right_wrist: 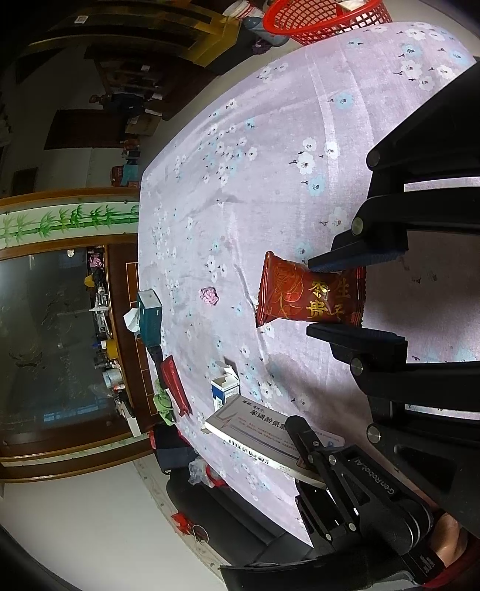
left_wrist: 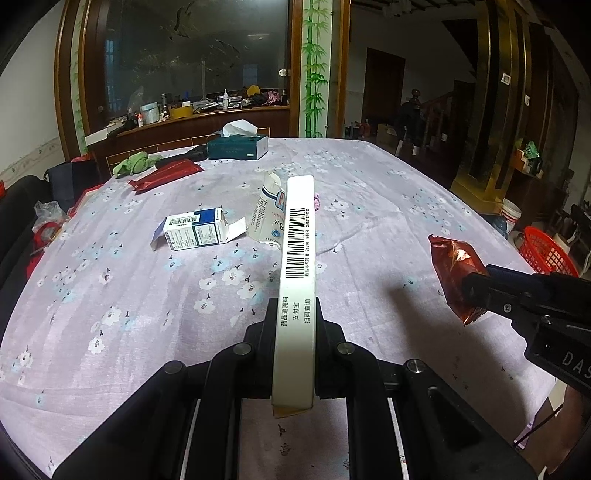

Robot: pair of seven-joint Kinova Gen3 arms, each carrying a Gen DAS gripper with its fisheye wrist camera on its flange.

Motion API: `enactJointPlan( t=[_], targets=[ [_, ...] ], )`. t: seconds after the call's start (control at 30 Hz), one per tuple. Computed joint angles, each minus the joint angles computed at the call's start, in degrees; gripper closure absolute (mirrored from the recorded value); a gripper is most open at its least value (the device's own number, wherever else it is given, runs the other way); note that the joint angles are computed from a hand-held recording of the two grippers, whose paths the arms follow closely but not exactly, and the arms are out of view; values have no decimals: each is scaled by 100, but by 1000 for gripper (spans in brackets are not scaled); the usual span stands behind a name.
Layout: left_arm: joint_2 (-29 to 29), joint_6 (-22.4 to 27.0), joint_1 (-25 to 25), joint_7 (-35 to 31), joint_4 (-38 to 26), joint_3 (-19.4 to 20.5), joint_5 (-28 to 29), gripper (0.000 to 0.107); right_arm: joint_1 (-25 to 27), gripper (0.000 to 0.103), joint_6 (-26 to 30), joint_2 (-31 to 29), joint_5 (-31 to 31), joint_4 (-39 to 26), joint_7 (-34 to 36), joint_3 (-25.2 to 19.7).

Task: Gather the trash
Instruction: 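Hold the white medicine box and red snack packet lifted above the table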

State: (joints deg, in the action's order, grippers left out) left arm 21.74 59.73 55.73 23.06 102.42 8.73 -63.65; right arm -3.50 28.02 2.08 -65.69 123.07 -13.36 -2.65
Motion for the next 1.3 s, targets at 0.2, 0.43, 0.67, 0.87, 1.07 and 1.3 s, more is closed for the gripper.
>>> enactJointPlan(
  t=[0.2,0.43,0.67,0.87,1.07,1.3],
  targets=[
    [15,1,5,-23,-18,-2,0,95,30,72,29,33,23,-20,-17,8],
    [20,5,14,-24,-25,-6,3,95,52,72,35,33,63,-25,-67,6],
    [29,18,15,-69,-54,-3,20,95,84,72,62,36,39,-20,-31,20],
    [40,19,17,-123,-91,-8,30,95,107,72,92,24,20,-13,-17,36],
    [24,-148,-19,-255,-112,-19,-4,95,160,72,158,38,51,-42,-56,78],
    [62,-467,-105,-617,-310,-29,-55,95,376,72,286,35,-65,-78,-4,216]
  ],
)
